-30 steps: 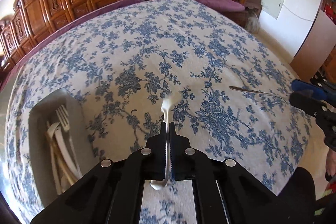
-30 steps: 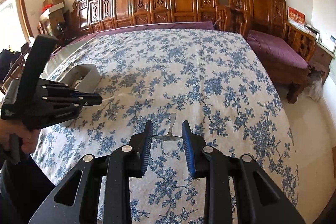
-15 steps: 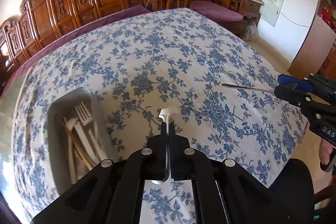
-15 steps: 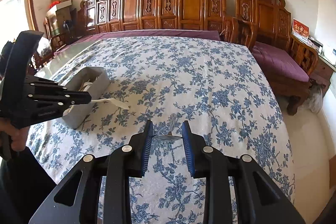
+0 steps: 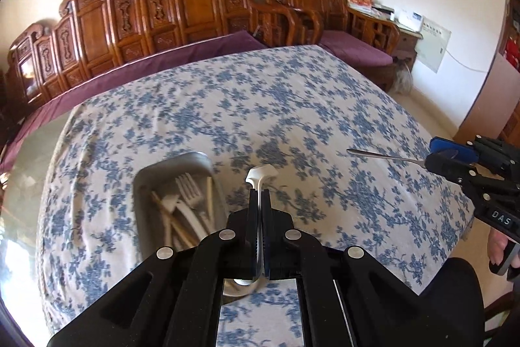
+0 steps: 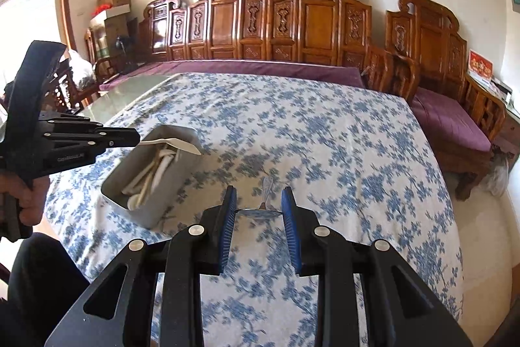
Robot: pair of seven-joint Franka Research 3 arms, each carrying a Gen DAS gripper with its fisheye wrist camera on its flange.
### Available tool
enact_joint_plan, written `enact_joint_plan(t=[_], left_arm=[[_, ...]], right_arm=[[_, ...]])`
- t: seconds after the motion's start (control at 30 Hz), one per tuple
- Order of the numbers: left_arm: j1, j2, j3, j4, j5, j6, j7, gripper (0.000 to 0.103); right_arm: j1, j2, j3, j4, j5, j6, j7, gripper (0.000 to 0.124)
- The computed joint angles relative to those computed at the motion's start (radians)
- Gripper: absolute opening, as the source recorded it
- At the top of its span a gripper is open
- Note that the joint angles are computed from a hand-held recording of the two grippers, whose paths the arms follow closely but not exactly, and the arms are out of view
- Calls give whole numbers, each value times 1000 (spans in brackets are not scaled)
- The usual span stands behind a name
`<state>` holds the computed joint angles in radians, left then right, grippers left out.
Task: Organize utensils
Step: 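Close the left gripper on the white ceramic spoon and carry it to the tray, then lower the ceramic spoon into the tray and open the left gripper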
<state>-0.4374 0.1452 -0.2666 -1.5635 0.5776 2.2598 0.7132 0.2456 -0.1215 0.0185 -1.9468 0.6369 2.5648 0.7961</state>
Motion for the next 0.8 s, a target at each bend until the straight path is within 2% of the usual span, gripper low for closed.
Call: enact_joint_plan(t=[0.33, 0.6, 0.8], left_arm=[[71, -100, 14, -154, 4, 25, -73, 1], [104, -106, 14, -209, 37, 22, -127, 1], [118, -88, 18, -231, 2, 34, -122, 1]], right_arm=[[35, 33, 31, 58, -12, -4, 24, 31], [49, 69, 46, 102, -44, -8, 50, 31], [52, 101, 54, 141, -60, -19, 65, 31]])
